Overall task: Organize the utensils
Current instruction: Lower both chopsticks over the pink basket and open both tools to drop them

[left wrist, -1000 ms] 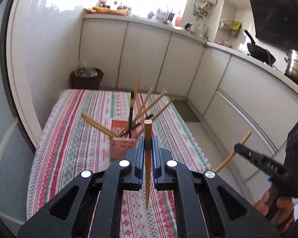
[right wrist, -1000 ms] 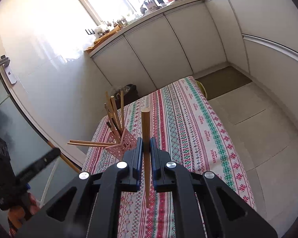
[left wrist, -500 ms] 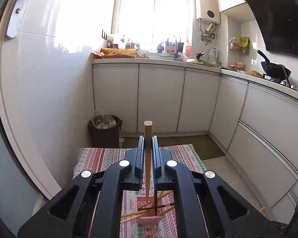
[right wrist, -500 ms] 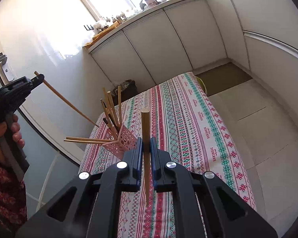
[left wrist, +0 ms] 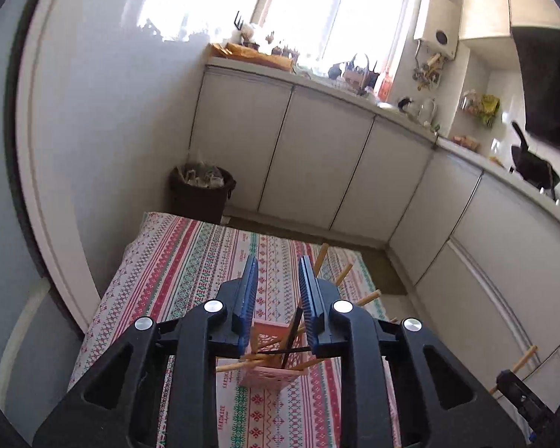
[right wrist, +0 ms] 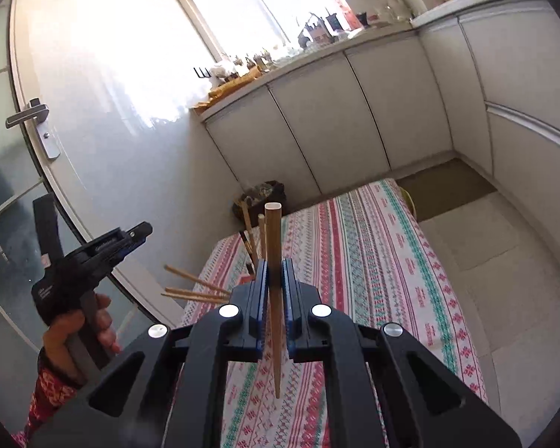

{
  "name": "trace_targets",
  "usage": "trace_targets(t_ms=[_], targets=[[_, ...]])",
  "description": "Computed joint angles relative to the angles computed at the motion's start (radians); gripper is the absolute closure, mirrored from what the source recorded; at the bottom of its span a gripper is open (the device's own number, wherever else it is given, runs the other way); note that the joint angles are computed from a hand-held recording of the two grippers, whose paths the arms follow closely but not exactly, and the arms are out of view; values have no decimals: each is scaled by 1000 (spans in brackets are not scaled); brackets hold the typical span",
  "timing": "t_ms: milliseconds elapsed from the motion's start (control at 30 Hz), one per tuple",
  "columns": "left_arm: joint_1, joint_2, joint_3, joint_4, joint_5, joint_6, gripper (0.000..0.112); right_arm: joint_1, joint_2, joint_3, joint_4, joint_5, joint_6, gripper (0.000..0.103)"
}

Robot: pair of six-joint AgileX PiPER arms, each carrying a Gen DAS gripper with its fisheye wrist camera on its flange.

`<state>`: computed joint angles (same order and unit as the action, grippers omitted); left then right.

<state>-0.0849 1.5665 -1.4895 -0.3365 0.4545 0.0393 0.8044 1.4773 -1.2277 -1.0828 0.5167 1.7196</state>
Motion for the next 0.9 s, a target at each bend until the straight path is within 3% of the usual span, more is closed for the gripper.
trace_targets(t_ms=[167, 200, 300, 467, 667, 900], targets=[[63, -144, 103, -122, -53, 54, 81, 26, 158, -337, -40, 77, -114, 95], [76, -150, 103, -137, -48, 68, 76, 31, 207, -420, -45, 98, -150, 95], [123, -137, 83, -203, -12, 113, 76, 43, 360, -641, -75, 164, -235, 95], [161, -112, 82, -197, 5, 113, 76, 21, 578, -874, -46, 172, -326, 95], [186, -94, 89, -196, 11, 128, 76, 30, 683, -857, -227, 181, -170, 95], [195, -97, 104, -182, 12, 122, 76, 48, 678, -836, -216, 202, -139, 90]])
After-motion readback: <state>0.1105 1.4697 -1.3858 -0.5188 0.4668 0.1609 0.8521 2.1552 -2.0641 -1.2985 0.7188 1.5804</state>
